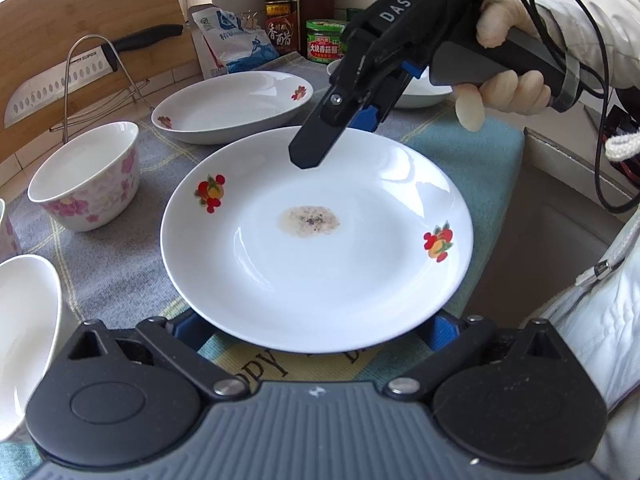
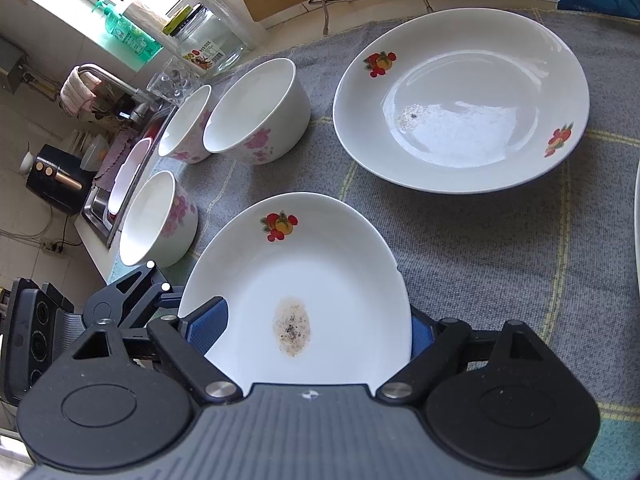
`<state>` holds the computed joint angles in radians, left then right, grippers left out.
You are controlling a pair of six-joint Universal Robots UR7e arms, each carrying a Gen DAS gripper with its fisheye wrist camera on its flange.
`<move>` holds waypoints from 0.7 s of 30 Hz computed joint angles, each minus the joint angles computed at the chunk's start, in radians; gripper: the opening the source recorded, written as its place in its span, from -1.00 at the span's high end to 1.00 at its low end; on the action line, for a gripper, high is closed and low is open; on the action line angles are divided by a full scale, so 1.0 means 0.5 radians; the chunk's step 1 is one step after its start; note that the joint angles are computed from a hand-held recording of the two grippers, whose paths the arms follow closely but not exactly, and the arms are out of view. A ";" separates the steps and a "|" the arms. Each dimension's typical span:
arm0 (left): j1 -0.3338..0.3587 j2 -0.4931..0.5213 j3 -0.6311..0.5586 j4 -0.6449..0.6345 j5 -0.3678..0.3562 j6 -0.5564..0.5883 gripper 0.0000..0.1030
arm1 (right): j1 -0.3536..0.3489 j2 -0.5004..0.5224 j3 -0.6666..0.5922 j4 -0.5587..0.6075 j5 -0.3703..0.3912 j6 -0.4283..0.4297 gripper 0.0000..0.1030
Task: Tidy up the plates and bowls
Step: 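Lift the stained plate with the right gripper toward the flower-print plate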
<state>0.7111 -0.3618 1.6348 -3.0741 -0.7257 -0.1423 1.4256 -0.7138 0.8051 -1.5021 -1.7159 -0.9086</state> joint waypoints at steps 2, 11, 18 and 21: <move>0.001 -0.009 0.000 0.028 -0.012 -0.020 -0.96 | -0.002 0.007 -0.019 0.024 0.004 0.011 -0.80; -0.001 -0.058 -0.043 0.132 -0.049 -0.035 -0.96 | 0.011 0.003 -0.091 0.071 0.033 -0.007 -0.81; 0.008 -0.038 -0.172 0.207 -0.063 0.076 -0.96 | 0.012 0.046 -0.276 0.149 0.077 -0.022 -0.82; 0.016 0.005 -0.265 0.225 -0.073 0.145 -0.96 | 0.006 0.076 -0.383 0.179 0.101 -0.029 -0.83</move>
<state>0.7189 -0.3594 1.5022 -2.9614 -0.7620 -0.0695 1.4284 -0.6757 0.6137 -1.4127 -1.6655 -0.9232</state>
